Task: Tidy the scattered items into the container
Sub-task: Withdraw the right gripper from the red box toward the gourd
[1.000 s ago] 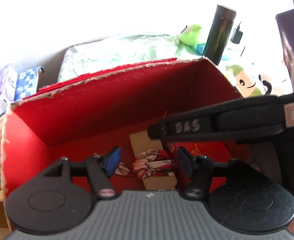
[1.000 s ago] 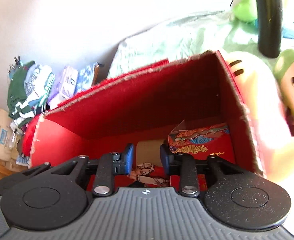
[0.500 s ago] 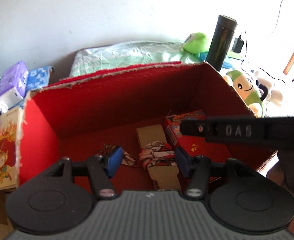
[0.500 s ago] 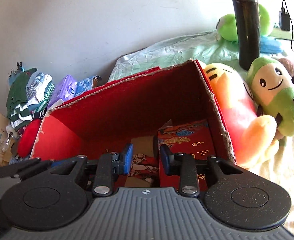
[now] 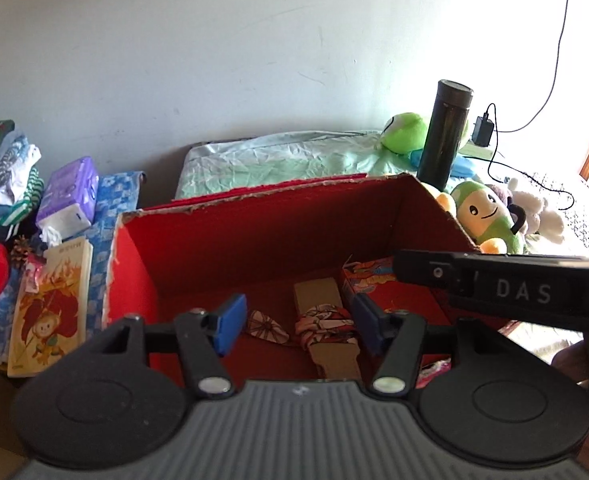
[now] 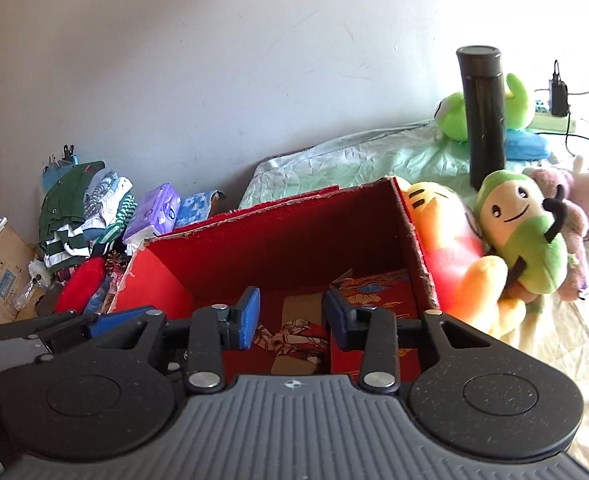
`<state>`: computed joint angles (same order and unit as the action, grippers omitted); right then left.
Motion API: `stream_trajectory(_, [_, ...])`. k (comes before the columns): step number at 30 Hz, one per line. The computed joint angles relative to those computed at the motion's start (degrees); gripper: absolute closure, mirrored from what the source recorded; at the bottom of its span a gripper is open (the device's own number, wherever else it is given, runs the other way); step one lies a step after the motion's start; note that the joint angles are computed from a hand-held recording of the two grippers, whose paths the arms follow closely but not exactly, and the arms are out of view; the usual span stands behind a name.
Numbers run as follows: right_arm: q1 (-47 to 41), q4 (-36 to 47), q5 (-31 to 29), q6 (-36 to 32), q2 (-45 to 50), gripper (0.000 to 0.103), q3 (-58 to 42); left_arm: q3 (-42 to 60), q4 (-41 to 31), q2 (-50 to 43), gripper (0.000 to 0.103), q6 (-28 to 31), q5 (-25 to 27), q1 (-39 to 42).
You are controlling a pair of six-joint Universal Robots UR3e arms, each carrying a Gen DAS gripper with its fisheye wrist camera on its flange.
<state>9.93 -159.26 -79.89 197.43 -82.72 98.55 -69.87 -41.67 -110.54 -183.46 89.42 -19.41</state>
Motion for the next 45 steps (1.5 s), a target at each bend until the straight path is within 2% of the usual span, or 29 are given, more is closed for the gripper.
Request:
stream_trajectory(8, [-4.23, -4.68, 3.47, 0.44, -10.06, 0.061, 11.54, -7.45, 3.17, 6.33, 0.03, -2.88, 1.81, -1.25])
stream_trajectory(12, [-10.47, -3.33, 9.67, -0.97, -16.81, 0.051, 18.22, -10.31, 2.57, 9.08, 0.048, -4.58, 3.52, -3.15])
stream_trajectory(14, [-14.31, -0.64, 12.48, -3.51, -21.15, 0.051, 21.63, -11.57, 1.69, 10.14, 0.048, -6.83, 3.33, -3.87])
stream_trajectory(19, [-28.37, 14.95, 21.65, -15.15, -37.1, 0.051, 30.22, -13.68, -0.84, 10.85, 0.045, -12.69, 6.39, -8.79])
stream_trajectory(22, [-37.61, 30.13, 26.62, -26.36, -46.48, 0.053, 33.13, -14.93, 0.41, 10.44, 0.044, -14.57, 8.46, -13.37])
stream_trajectory(24, [-43.94, 42.79, 29.63, -35.43, -52.26, 0.055, 33.91, -15.02, 0.58, 9.89, 0.043, -15.52, 7.74, -15.97])
stream_trajectory(28, [-52.25, 60.39, 31.22, -49.41, -59.59, 0.06, 34.79, -14.7, 2.37, 7.52, 0.044, -17.07, 9.67, -22.45])
stream_trajectory(32, [-58.21, 72.98, 32.74, -59.17, -61.3, 0.061, 33.89, -14.67, 4.32, 5.45, 0.044, -18.94, 9.6, -26.89])
stream_trajectory(36, [-60.12, 76.4, 33.3, -62.36, -58.2, 0.061, 32.3, -11.94, 5.4, 1.74, 0.044, -20.46, 5.8, -28.1])
stream_trajectory(40, [-59.69, 73.39, 34.37, -61.41, -53.33, 0.061, 31.06, -4.61, 4.02, -4.58, 0.043, -20.23, 4.6, -28.87])
stream_trajectory(45, [-56.46, 66.89, 35.47, -57.99, -45.28, 0.061, 30.25, 4.63, -2.11, -11.8, 0.042, -20.87, 4.73, -28.88])
